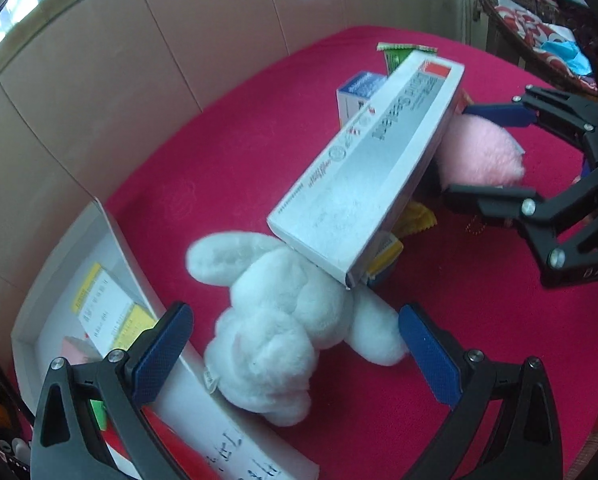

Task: Organize objects
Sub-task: 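Grasp the white rabbit plush with the left tool while the right tool grasps the pink plush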

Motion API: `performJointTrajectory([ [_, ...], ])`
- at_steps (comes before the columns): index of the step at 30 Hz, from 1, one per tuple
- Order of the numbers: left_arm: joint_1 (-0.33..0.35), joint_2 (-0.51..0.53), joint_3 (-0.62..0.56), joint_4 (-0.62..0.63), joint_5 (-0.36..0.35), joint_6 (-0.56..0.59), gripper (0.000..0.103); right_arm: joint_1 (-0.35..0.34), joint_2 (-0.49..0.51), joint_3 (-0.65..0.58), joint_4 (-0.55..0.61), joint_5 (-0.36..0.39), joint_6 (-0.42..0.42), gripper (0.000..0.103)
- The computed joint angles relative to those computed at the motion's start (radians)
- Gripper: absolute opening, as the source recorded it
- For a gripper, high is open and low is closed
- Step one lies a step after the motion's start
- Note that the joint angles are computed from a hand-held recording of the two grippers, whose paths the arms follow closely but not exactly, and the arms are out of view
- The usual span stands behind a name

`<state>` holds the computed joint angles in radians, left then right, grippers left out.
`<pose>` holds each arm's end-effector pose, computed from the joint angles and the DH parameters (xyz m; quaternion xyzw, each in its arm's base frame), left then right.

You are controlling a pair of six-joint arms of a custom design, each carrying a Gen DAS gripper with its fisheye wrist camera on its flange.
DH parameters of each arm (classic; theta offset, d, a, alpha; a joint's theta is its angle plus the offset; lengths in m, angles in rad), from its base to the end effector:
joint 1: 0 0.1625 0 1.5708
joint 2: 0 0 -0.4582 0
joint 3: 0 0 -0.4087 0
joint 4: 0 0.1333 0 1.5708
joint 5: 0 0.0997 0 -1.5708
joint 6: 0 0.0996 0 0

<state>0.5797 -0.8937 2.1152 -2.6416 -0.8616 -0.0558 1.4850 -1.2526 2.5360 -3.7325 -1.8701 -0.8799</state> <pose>-0.3216 -0.4474 0.0459 0.4449 0.8229 -0.1119 0.3352 0.0696 -0.4036 0.2217 0.2876 -0.8499 0.3097 0.3147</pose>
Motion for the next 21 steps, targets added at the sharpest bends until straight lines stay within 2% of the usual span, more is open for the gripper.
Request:
performJointTrajectory([
  [2, 0.005, 0.008, -0.009, 0.034, -0.018, -0.023, 0.102, -0.013, -0.020, 0.007, 0.015, 0.014, -0.003, 0.075],
  [3, 0.007, 0.011, -0.015, 0.055, -0.031, -0.036, 0.096, -0.019, -0.032, 0.011, 0.022, 0.021, -0.001, 0.068],
  [4, -0.001, 0.018, -0.015, 0.071, -0.012, -0.052, 0.095, -0.026, -0.049, 0.015, 0.034, 0.030, 0.004, 0.063],
  [8, -0.028, 0.011, -0.003, 0.094, 0.011, -0.092, 0.084, -0.053, -0.113, 0.028, 0.091, 0.081, 0.041, 0.022],
  [9, -0.030, 0.002, 0.001, 0.095, 0.004, -0.111, 0.081, -0.065, -0.135, 0.035, 0.105, 0.103, 0.052, 0.017],
  [13, -0.036, -0.036, 0.031, 0.060, -0.054, -0.173, 0.076, -0.104, -0.197, 0.058, 0.137, 0.164, 0.089, 0.014],
  [18, -0.066, -0.029, 0.051, 0.058, -0.030, -0.211, 0.078, -0.141, -0.256, 0.054, 0.242, 0.216, 0.123, 0.014],
  [20, -0.069, -0.034, 0.052, 0.058, -0.053, -0.253, 0.078, -0.146, -0.263, 0.062, 0.252, 0.214, 0.134, 0.021],
  [21, -0.072, -0.037, 0.056, 0.050, -0.074, -0.265, 0.079, -0.149, -0.266, 0.072, 0.244, 0.214, 0.136, 0.039],
])
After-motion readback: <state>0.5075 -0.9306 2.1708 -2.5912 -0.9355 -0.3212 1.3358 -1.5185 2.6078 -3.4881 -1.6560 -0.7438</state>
